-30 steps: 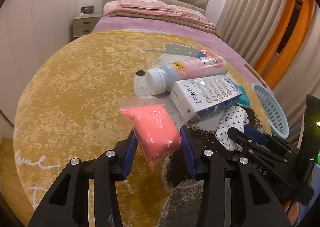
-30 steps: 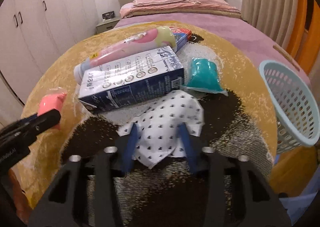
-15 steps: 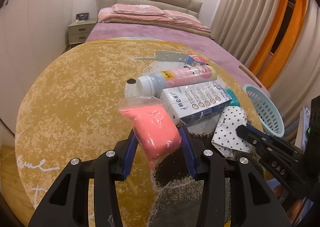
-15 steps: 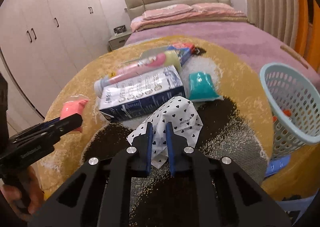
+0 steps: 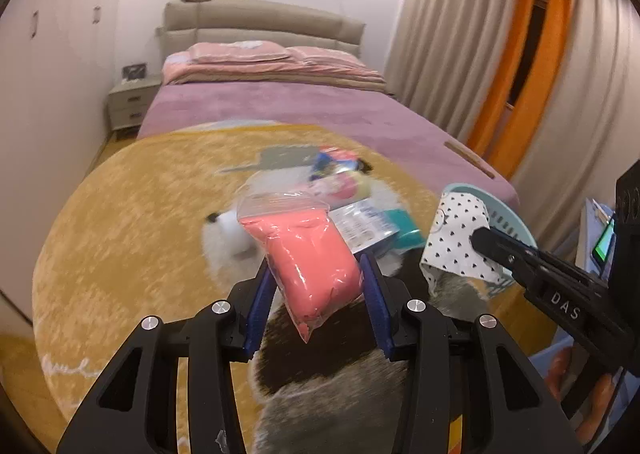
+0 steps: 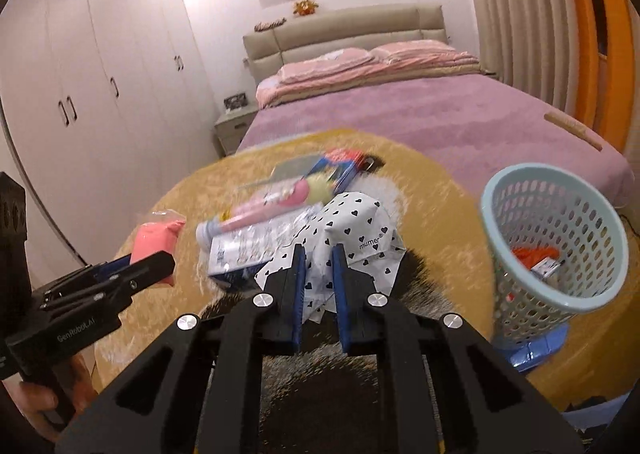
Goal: Collect trash
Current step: 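Carry the pink packet and polka-dot bag over the blue basket and open both tools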
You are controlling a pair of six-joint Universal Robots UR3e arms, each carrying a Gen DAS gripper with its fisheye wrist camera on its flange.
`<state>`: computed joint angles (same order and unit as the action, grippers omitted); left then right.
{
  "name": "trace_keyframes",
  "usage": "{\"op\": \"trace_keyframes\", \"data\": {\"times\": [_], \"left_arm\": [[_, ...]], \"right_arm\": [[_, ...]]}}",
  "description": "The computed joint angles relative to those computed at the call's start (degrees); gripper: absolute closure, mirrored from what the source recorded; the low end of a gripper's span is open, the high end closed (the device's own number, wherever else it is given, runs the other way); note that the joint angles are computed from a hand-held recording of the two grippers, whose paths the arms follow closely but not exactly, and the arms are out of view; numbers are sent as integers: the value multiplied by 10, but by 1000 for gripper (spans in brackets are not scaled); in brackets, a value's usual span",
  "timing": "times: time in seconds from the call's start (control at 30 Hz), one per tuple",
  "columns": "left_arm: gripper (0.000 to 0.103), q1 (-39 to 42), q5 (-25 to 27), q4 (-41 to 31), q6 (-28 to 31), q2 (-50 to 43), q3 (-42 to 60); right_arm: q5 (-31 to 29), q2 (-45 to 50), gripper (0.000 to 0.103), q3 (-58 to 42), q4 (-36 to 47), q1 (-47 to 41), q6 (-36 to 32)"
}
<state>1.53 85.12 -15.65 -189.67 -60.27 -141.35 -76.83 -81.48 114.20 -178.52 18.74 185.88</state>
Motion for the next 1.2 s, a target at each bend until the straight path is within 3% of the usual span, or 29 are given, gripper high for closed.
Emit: {"op": "trace_keyframes", "data": {"times": [0.37, 0.7, 0.97, 1.1, 1.2], "left_arm": [[62, -133, 56, 60, -10, -227, 188], [62, -211, 38, 14, -9, -465, 472], [62, -249, 27, -24, -23, -653, 689], [62, -257, 15, -77, -35, -752, 815], [62, -258, 2, -97, -40, -790, 862]], "right_arm": [[43, -67, 91, 30, -11, -118, -9], [92, -69, 91, 26, -5, -256, -22], [96, 10, 91, -6, -3, -326, -26], [91, 50, 91, -25, 6, -343, -28], [89, 73, 91, -37, 14, -352, -30]]}}
